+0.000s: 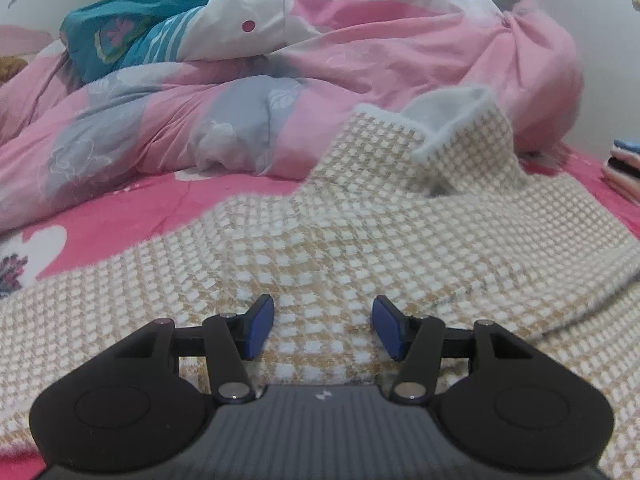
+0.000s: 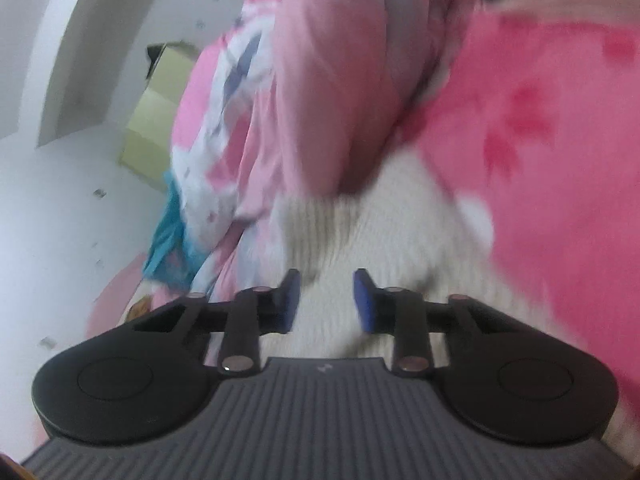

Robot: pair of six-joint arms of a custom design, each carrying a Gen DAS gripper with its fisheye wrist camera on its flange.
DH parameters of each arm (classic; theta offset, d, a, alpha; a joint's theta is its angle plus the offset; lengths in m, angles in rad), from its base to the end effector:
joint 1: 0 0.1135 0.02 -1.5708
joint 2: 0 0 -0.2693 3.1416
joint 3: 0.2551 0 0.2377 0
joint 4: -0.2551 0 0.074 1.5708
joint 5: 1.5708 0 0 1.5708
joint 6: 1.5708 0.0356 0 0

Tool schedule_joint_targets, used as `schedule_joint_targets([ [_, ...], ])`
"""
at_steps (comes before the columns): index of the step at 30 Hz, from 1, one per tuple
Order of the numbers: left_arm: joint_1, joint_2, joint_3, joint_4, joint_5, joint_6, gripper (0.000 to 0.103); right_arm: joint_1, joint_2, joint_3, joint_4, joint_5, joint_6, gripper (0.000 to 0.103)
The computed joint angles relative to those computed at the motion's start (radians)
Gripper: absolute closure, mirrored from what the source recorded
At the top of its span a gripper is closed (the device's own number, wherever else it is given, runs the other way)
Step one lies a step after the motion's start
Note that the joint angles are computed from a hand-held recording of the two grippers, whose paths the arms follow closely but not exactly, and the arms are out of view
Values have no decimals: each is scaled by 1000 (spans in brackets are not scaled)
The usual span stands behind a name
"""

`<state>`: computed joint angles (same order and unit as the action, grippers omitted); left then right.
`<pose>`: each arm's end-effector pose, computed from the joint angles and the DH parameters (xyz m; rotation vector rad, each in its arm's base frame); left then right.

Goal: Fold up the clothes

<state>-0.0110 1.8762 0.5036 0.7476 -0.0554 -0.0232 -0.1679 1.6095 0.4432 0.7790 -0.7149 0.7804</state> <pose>0.2939 -0.0013 0.0925 -0.0445 2.1945 0.0416 0.2696 -0.0220 0.1567 0.4565 1.9656 1.0936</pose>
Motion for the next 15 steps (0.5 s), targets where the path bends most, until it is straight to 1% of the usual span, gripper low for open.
schedule_joint_targets([
  [1,3,2,-4,9,5,-4,47,5,10,48,-39,21,-17,92],
  [3,9,2,-13,27,14,-12,47,48,46,150,-141,117,-98,93],
  [5,16,5,-23,47,26,-19,47,108,125,227,-214,229,-207,94],
  [6,22,8,-26,57,36,-24,47,133,173,260,-235,277,-259,94],
  [7,30,12,-31,71,51,-31,47,150,243,274,-221,301,-316,94],
  [8,38,14,-35,81,65,-37,47,167,313,294,-211,327,-371,99],
  [9,49,17,-40,94,82,-45,47,184,385,319,-203,354,-424,101],
  [10,60,20,-45,108,100,-53,47,197,416,351,-252,382,-462,101],
  [11,70,24,-50,122,118,-61,47,186,397,373,-303,364,-473,101],
  [12,80,28,-56,138,134,-69,47,178,368,400,-381,353,-479,101],
  [13,90,32,-62,154,152,-78,47,170,341,430,-452,337,-478,97],
  [14,103,36,-67,168,174,-89,47,166,316,456,-512,330,-483,97],
  [15,115,40,-69,179,196,-99,47,173,291,469,-541,345,-506,97],
])
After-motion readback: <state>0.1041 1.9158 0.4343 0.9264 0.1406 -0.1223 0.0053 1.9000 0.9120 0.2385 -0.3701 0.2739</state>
